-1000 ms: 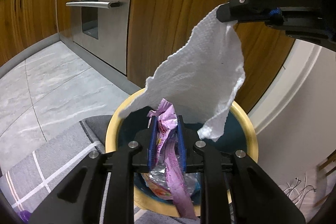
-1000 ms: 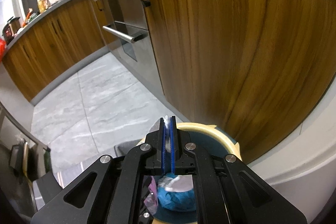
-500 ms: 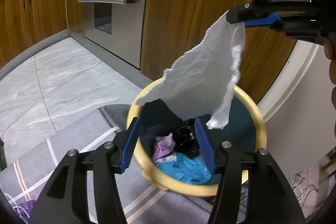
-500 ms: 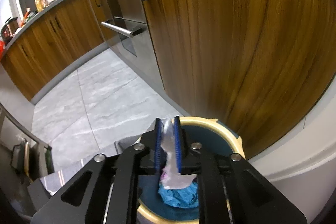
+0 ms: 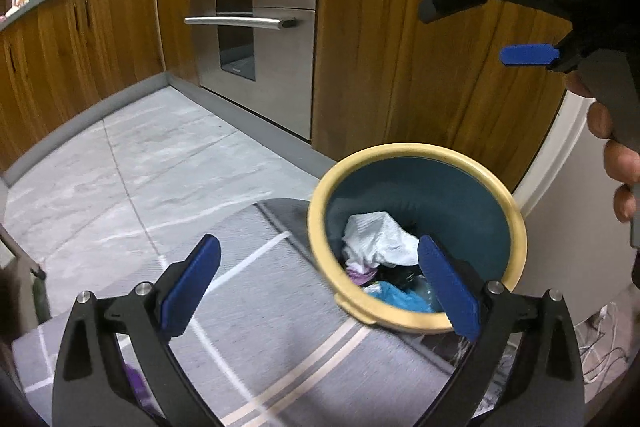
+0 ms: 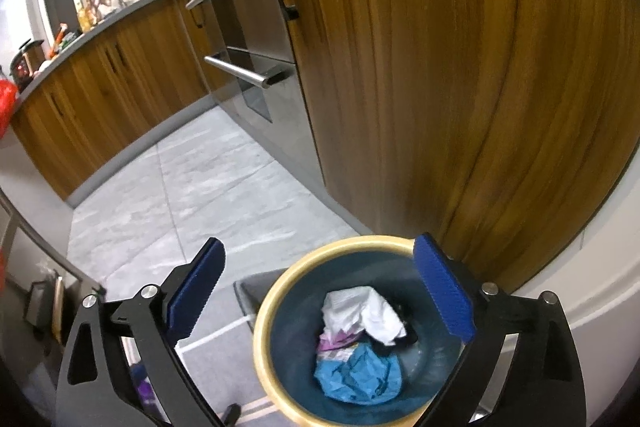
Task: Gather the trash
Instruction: 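Move both open grippers back to the remaining trash on the mat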
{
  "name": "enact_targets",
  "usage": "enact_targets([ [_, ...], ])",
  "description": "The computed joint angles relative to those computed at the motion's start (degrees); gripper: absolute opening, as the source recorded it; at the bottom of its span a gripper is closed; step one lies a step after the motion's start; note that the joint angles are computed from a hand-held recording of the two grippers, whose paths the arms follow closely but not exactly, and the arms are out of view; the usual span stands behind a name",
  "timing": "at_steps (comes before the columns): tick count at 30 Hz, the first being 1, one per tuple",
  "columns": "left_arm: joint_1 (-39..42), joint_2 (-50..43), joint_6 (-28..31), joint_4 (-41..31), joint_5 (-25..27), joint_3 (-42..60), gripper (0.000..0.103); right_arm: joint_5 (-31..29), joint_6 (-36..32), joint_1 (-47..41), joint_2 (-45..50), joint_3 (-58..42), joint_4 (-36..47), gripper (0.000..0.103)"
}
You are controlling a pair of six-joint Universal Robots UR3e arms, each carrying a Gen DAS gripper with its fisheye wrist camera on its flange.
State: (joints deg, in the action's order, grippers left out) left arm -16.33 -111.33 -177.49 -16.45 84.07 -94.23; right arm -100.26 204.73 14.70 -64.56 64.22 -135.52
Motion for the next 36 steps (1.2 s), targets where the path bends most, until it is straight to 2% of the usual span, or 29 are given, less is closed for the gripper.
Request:
enact_targets([
  [6,2.83,8.07,2.17,-5.63,-0.51,-2.57,0.097,-0.46,0.34,0.85,-0.34,-1.04,0.20,0.097],
  [10,4.67,16.58,6.41,-9.78,1.02,-6.36,0.097,-2.46,0.22,2.27,-0.21,-2.21,0.17,0.097],
  [15,8.95,27.43,10.40,-15.44,-0.01,-10.90,0.097,-3.59,0.12,3.58,0.00,-3.54,1.21,0.097],
  [20,16.75,38.69,12.67,-24.16,-3.99,-14.28,0.097,-4.45,0.23,5.50,0.01,-5.16,1.82,0.098],
  [23,23.82,46.69,14.76,-28.44,-8.47,-18.08,0.097,-5.97,-0.30,7.35,0.23,-6.33,2.05,0.098],
  [27,39.43,58.48,19.97,-34.71,-20.78,-25.31,0.097,-7.33,-0.58,10.92,0.98,-7.44,1.65,0.098],
  [31,45.90,60.49,23.01,-37.66,-24.22,-26.38,0.097,-6.87,-0.19,14.09,2.74,-10.57,3.25,0.098],
  [36,50.69,63.44,28.40,-40.18,-24.49,-28.21,0.097,-6.48,0.60,18.14,6.20,-16.14,6.74,0.098],
])
